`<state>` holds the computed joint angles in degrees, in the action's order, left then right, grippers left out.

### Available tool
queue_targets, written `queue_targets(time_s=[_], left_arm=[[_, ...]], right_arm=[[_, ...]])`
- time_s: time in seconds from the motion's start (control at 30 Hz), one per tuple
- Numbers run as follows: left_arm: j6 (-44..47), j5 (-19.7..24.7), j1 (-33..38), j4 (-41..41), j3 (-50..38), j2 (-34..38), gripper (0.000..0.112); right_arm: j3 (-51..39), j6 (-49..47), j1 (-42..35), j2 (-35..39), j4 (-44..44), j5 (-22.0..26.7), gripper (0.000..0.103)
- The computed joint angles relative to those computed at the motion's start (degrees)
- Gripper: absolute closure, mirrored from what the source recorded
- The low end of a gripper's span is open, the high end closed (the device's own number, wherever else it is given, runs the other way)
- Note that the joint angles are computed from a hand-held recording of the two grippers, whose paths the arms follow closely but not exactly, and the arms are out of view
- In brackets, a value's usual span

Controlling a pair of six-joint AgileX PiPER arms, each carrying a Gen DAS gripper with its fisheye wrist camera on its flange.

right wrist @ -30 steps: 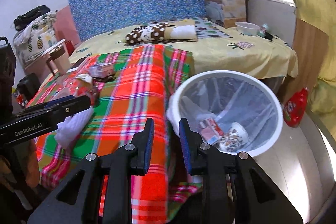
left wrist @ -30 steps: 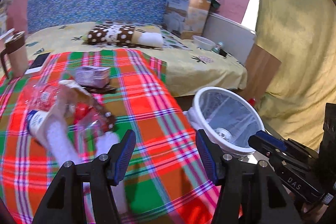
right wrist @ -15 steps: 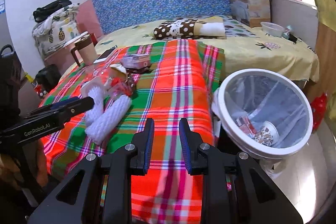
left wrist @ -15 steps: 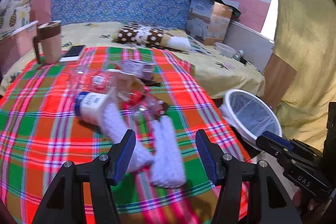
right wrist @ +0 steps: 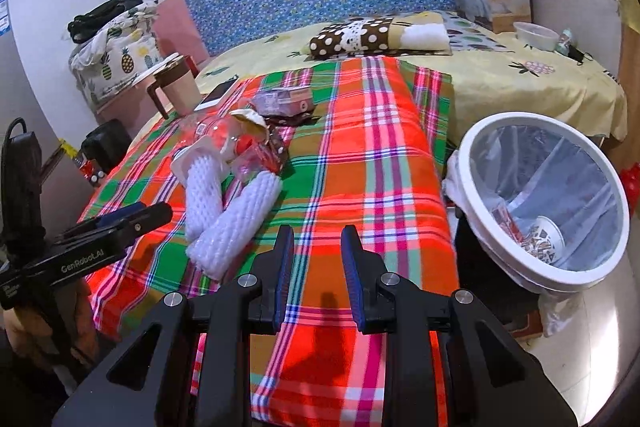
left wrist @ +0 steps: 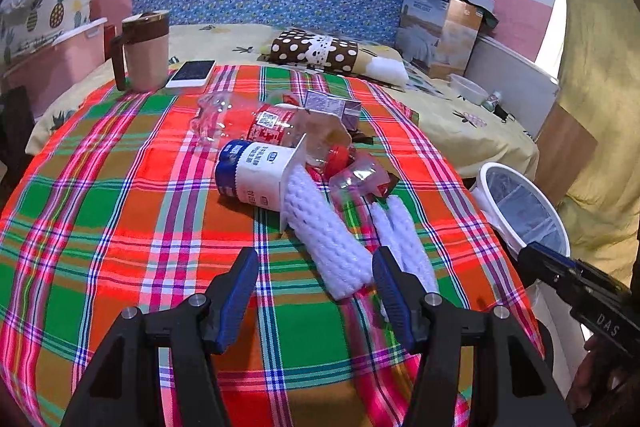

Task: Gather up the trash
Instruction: 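Grasp a white foam net sleeve with the right tool while the left tool grasps the white-blue yogurt cup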

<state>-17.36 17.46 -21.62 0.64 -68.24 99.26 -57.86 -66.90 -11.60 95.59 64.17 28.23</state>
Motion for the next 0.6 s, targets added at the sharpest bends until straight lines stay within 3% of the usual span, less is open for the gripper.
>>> queue_targets(time_s=[0.1,0.27,0.3,0.37,0.4,0.6], left_arm=[[0.01,-0.47,0.53,0.12,0.20,-0.16,0.053],[5.61,0.27,2.88,-6.36,-1.03,0.76,0.053],[6.28,0.13,3.35,-7.00,-1.16,0.99,0.053],[5.22,0.18,3.70,-5.91,-1.80,1.59,0.053],[5.22,0.59,4.06,-5.96,-2.36,2.10,0.053],[11.16,0.51,6.02,-11.28,-3.84,3.39,0.053]], right_arm=[[-0.35,0.98,0.64,0.17,-1.09,0.39,0.076],[-2.22,3.00,2.16,1.49,-1.93,2.07,0.075],[-2.71,3.41,2.60,1.90,-1.95,2.52,0.073],[-3.84,4.32,3.82,2.82,-2.20,3.00,0.054],[-4.32,4.61,4.35,3.24,-2.25,3.22,0.051],[-7.55,10.03,7.36,6.12,-5.85,3.15,0.049]])
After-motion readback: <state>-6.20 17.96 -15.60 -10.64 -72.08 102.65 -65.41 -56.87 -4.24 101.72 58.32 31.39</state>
